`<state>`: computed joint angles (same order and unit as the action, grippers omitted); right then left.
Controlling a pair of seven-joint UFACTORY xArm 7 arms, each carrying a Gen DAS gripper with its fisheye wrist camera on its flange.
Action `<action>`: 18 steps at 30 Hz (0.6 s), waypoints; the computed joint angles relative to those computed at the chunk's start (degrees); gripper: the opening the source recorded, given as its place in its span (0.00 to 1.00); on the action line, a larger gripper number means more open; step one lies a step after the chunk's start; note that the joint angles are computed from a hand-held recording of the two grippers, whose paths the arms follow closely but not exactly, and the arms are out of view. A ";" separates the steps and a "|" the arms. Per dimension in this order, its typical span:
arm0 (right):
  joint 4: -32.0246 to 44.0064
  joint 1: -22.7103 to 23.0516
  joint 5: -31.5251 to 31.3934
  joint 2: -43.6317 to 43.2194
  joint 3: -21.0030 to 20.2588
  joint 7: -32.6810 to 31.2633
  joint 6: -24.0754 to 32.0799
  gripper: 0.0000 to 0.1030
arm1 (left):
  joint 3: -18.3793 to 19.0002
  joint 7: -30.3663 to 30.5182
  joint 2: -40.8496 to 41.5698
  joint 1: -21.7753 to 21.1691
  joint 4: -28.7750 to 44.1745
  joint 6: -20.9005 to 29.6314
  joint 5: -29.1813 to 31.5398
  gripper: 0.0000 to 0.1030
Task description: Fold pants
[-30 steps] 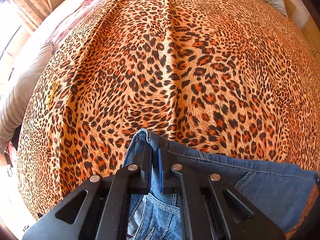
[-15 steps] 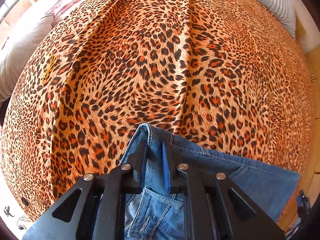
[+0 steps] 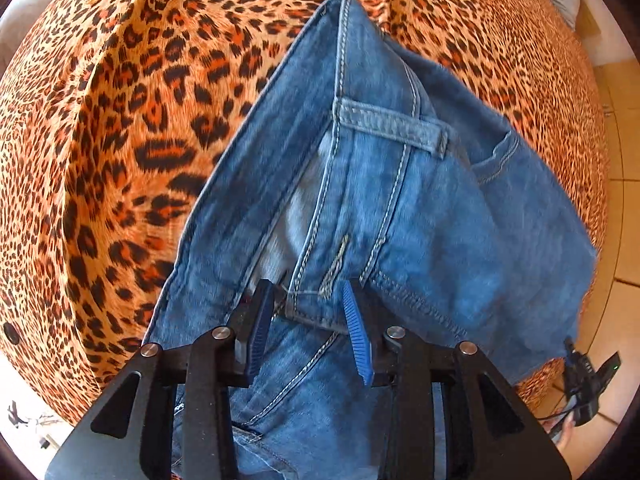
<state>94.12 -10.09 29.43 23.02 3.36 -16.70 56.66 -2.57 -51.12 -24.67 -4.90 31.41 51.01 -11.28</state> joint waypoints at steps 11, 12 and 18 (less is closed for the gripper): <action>-3.63 -3.99 3.28 -5.87 -0.89 -2.30 2.15 0.36 | 0.77 -3.69 -7.98 1.54 -2.37 2.28 3.55 0.33; -4.96 -4.48 3.86 -7.54 -1.48 -3.17 3.33 0.43 | 1.04 -3.12 -9.30 1.86 -2.83 3.06 3.62 0.33; -20.39 -7.39 4.32 -19.74 -7.56 -11.55 11.10 0.58 | 1.85 1.44 -20.07 -1.08 -9.80 7.64 -2.27 0.42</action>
<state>73.73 -17.48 33.75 3.28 -4.19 -28.26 67.77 -0.72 -49.68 -44.74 -5.98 21.62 58.65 -13.54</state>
